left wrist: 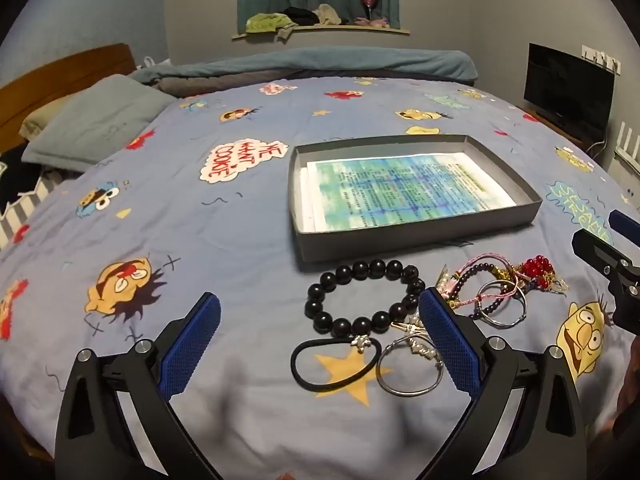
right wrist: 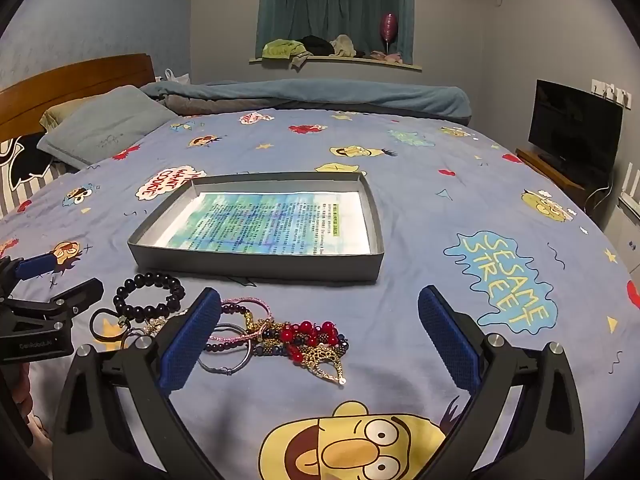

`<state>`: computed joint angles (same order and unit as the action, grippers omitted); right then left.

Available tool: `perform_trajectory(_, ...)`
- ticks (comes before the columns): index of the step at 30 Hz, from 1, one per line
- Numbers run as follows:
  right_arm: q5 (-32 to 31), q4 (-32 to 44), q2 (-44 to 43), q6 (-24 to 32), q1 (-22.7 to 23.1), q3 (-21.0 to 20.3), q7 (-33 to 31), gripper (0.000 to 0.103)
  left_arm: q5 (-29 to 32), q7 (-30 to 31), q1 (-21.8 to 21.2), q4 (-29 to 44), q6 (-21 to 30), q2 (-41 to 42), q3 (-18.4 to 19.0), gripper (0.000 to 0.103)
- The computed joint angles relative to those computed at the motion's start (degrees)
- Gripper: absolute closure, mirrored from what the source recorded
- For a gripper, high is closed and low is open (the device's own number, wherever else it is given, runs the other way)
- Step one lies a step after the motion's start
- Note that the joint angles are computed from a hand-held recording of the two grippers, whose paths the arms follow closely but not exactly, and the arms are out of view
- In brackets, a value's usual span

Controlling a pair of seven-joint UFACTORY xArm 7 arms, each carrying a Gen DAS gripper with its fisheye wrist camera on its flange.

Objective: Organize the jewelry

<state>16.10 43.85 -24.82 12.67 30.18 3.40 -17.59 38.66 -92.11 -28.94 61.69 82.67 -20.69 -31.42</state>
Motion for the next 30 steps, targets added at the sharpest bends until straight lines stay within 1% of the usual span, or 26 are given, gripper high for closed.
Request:
perform_trajectory(2,0.2,-0.1,-0.3,0.1,0.2,-0.3,-0.2,0.005,-0.2,-0.3,0.6,0.5,0.3,0.4,-0.6,0.004)
perform_trajectory(3,0.3,-0.2,-0.5,0.1,0.2,-0.5,-0.3,0.005,-0.8,-0.1,-0.4,-1.3,-2.1,-1.2,1.2,0.004)
perform_trajectory(4,-0.7,0.4,0.3,0.8,-0.7,0.7,0.6,0.005,-0.8,0.0,-0.1,-1.4,-2.3,-1.4,1.1,0.004)
perform_trajectory(7,-0.8,0.3,0.3,0.8,-0.8,0.9,1.1,0.005,-1.0,-0.1,0.4,-1.3,-2.3,-1.5,0.4,0.004)
perform_trajectory(11,-1.6,-0.4,-0.4,0.6,-1.3,2.2,2.9,0.005,-1.2,0.0,0.8,-2.1,-3.1,-1.8,0.3,0.004)
perform_trajectory(12,-1.2,0.4,0.5,0.8,-0.5,0.6,1.7,0.005,-0.9,-0.4,1.1,-1.4,-2.8,-0.9,-0.3,0.004)
perform_trajectory(13,-1.0,0.5,0.4,0.9,-0.2,0.2,1.2,0.005,-1.0,-0.4,1.0,-1.5,-2.9,-0.9,-0.2,0.004)
perform_trajectory(21,-0.1,0.3,0.0,1.1,-0.2,-0.2,0.1,0.005,-0.5,-0.2,0.6,-0.7,-2.5,0.1,0.0,0.004)
perform_trajectory(30,-0.5,0.3,-0.1,1.0,-0.7,0.3,0.3,0.005,-0.4,-0.3,0.0,-0.4,-2.5,0.5,0.5,0.004)
